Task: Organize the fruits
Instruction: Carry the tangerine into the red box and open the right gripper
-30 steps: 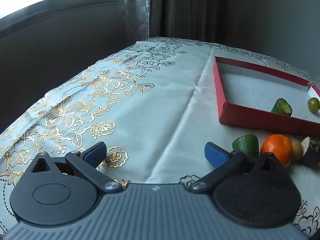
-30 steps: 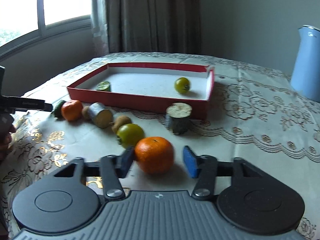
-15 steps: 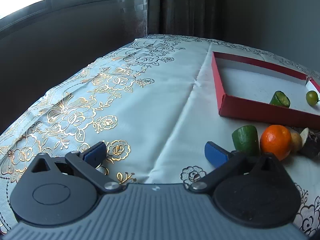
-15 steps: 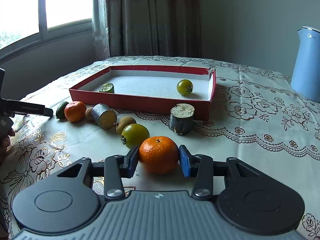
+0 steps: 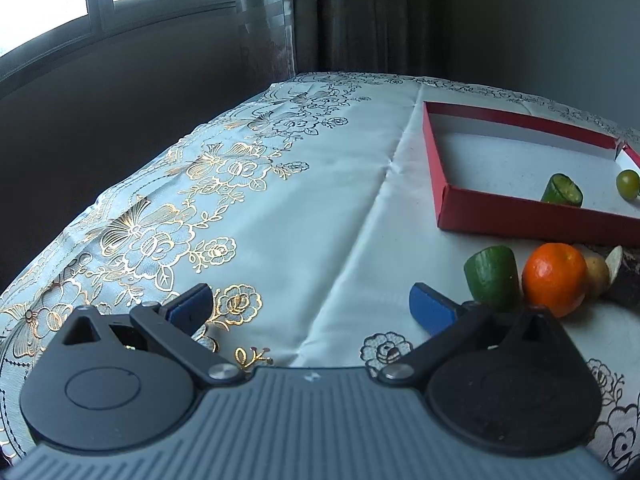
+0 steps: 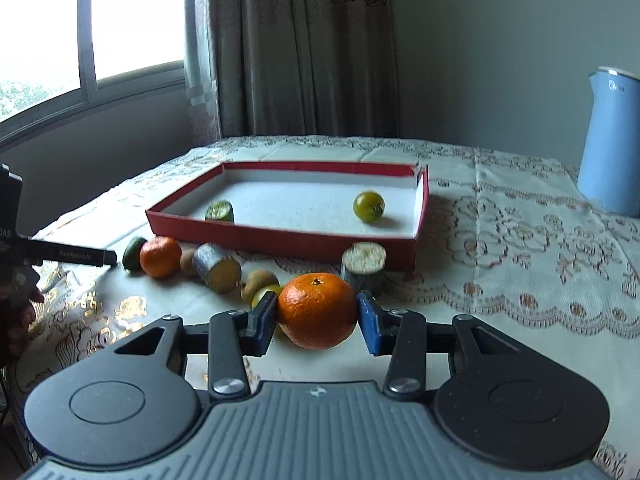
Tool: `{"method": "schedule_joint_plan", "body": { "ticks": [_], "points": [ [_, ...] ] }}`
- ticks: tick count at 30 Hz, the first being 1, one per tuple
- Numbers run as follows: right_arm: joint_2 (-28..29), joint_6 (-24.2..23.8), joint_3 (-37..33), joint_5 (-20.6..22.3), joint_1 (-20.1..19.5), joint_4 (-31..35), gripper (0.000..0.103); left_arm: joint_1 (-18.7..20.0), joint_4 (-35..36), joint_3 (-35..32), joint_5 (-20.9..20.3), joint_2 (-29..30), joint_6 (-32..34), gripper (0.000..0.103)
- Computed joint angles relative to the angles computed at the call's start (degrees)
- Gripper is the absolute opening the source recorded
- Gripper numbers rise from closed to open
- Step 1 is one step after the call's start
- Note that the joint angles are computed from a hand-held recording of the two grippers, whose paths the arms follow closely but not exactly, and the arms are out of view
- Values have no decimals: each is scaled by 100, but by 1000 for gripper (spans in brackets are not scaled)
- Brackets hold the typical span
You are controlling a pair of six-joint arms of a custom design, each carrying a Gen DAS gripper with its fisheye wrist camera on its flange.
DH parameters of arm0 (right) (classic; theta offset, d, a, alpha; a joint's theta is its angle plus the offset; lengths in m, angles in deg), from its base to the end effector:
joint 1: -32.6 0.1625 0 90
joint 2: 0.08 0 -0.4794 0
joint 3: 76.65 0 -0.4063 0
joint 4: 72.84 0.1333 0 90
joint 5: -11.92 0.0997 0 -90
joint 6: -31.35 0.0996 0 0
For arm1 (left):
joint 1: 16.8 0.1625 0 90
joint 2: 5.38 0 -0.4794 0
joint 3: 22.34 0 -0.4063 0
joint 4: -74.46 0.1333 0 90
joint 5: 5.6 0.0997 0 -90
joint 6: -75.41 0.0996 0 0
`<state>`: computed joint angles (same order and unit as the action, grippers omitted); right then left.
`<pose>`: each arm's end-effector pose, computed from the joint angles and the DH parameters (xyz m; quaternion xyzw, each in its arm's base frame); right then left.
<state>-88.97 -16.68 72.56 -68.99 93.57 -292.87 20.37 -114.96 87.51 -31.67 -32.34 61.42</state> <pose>-0.0334 -0.3672 0.3482 0.1797 -0.7993 0.4862 0.3040 -0.3321 -0.5313 -0.0369 0.2074 0.8171 -0.3903 0.3702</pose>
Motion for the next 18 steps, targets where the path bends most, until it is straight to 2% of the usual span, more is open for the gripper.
{"method": "schedule_joint_plan", "body": {
  "ticks": [11,18],
  "points": [
    [340,167,-756,-615,988,103,42,73,-22,43,-204,-82,-101,103],
    [772,182,-1189,-987,1348,-39,42,87,-47,48,-257,-92,-103,103]
  ]
}}
